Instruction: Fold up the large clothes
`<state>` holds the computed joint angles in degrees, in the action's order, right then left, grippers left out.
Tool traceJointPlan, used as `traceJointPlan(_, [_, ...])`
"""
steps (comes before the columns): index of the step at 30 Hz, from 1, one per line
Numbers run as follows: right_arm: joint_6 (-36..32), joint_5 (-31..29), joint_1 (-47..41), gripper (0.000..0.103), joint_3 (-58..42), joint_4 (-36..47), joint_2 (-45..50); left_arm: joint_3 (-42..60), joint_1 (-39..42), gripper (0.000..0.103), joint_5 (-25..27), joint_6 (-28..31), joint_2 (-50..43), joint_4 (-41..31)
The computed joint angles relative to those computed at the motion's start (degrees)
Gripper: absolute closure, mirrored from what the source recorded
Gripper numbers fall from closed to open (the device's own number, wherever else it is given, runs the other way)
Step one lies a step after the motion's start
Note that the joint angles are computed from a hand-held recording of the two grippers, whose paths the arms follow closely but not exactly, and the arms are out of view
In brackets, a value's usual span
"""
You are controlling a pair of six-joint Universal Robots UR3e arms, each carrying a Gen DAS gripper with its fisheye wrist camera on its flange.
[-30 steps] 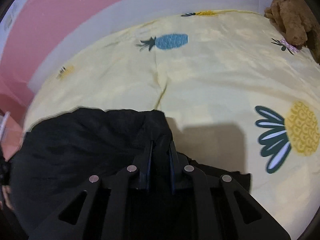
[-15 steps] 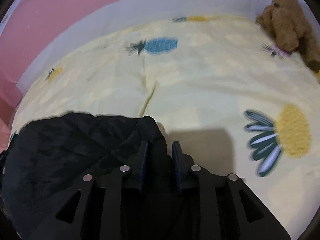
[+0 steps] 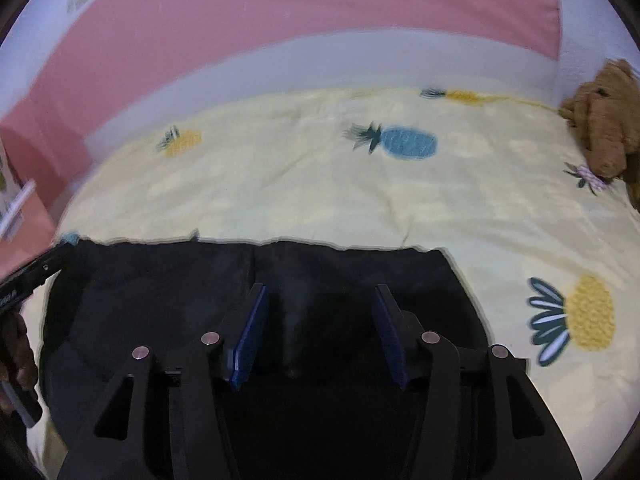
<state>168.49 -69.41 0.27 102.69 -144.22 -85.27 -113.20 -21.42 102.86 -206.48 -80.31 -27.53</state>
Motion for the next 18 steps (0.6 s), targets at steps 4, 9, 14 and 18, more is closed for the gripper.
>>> traceJointPlan(4, [0.2, -5.0, 4.5, 0.048, -7.4, 1.9, 9.8, 8.9, -0.8, 0.039, -1.6, 2.6, -14.2, -3.1])
traceJointPlan(9, [0.4, -4.9, 4.9, 0.048, -9.1, -1.6, 16.4, 5.6, 1.8, 0.039, -2.4, 1.3, -19.6, 5.8])
traceJointPlan(14, [2.1, -5.3, 5.5, 0.048, -6.3, -9.9, 18.9, 3.8, 1.4, 0.039, -1.4, 0.5, -21.9, 10.7])
traceJointPlan(18, [2.7, -5.7, 5.8, 0.048, -5.3, -12.3, 19.1, 2.5, 0.9, 0.039, 0.0, 0.1, -23.4, 14.2])
